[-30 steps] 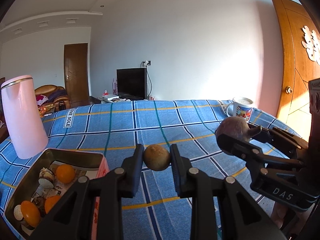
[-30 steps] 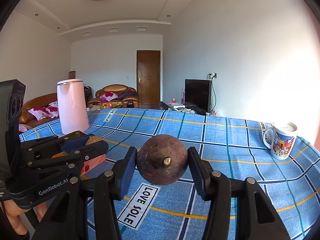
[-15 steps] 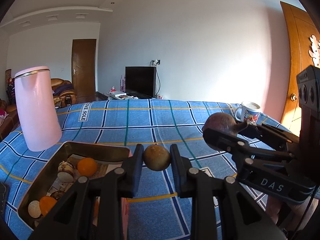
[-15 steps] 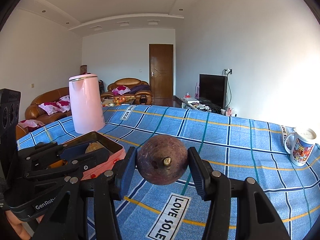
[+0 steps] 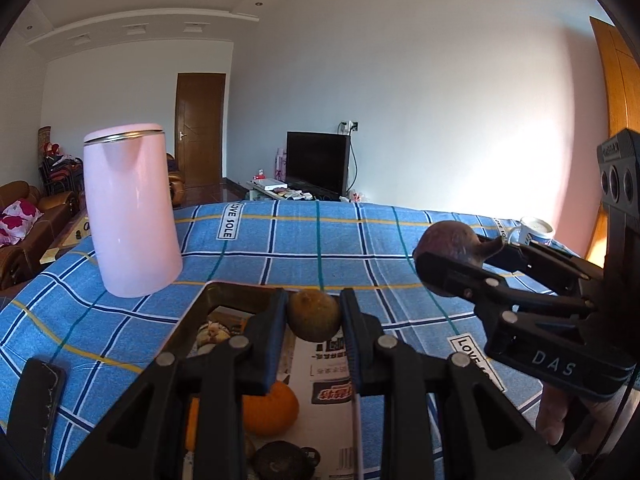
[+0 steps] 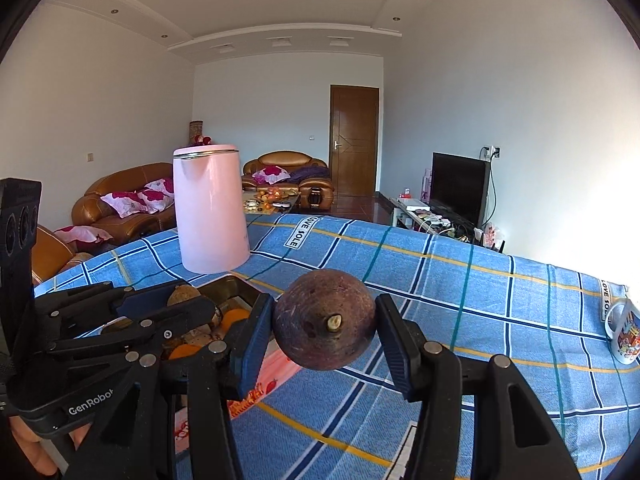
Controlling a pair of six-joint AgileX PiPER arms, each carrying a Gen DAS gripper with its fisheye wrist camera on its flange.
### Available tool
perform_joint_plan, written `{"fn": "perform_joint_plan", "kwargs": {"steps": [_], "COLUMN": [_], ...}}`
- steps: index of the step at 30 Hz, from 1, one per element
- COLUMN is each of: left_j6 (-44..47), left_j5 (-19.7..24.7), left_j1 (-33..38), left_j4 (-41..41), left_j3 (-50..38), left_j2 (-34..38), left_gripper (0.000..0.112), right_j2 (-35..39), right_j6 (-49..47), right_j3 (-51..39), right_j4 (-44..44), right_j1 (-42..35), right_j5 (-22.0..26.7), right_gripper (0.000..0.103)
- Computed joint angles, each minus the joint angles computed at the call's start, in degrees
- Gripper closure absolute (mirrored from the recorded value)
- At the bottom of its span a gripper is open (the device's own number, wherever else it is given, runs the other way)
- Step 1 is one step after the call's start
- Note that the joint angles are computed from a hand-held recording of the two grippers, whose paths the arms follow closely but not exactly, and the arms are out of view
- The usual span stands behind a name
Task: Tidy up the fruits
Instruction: 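Carry the kiwi-like fruit and the purple fruit toward the tin box, then lower both fruits into the tin and open both grippers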
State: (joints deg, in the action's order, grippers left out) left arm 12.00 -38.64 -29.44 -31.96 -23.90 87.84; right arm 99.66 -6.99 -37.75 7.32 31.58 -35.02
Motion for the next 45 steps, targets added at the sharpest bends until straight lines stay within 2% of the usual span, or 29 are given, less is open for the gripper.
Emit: {"fn": "perform_joint_plan", "kwargs": {"steps": [11,25,28,31,38,45], "left_j6": [-2.6,-7.7,-8.6,-8.2,-6.8,-7.8], "left_j5": [4.5,8.0,8.6,9.3,11.1,12.5], "left_j1": [8.9,17.3,18.2,18.1,18.0,18.4], "left_j4": [5.5,15.6,17.2,17.1,16.7,18.2], "left_j3": [0.7,0.8,0.6,0.3,-1.5,-2.9], "left_j2": [-0.9,-0.2,0.0,-0.1,1.7,4.1], "left_gripper": [0.084,0.084,0.084,0.084,0.084,0.084], "right_j2": [5.2,12.9,14.3,15.1,16.3,17.5], "right_j6": [-1.0,-10.3,-14.6,-14.8,-25.5,-29.2], "right_j3": [-9.2,-21.0,-22.6,-23.7,-25.6,-27.0], "right_j4": [1.2,11.7,16.8,17.9,29.3,33.3], "right_j1": [4.1,8.4,8.7,8.2,8.3,7.9], "right_j5": [7.0,17.0,18.7,19.9,22.1,24.2], "right_gripper": [0.050,0.050,0.050,0.050,0.049,0.049]}}
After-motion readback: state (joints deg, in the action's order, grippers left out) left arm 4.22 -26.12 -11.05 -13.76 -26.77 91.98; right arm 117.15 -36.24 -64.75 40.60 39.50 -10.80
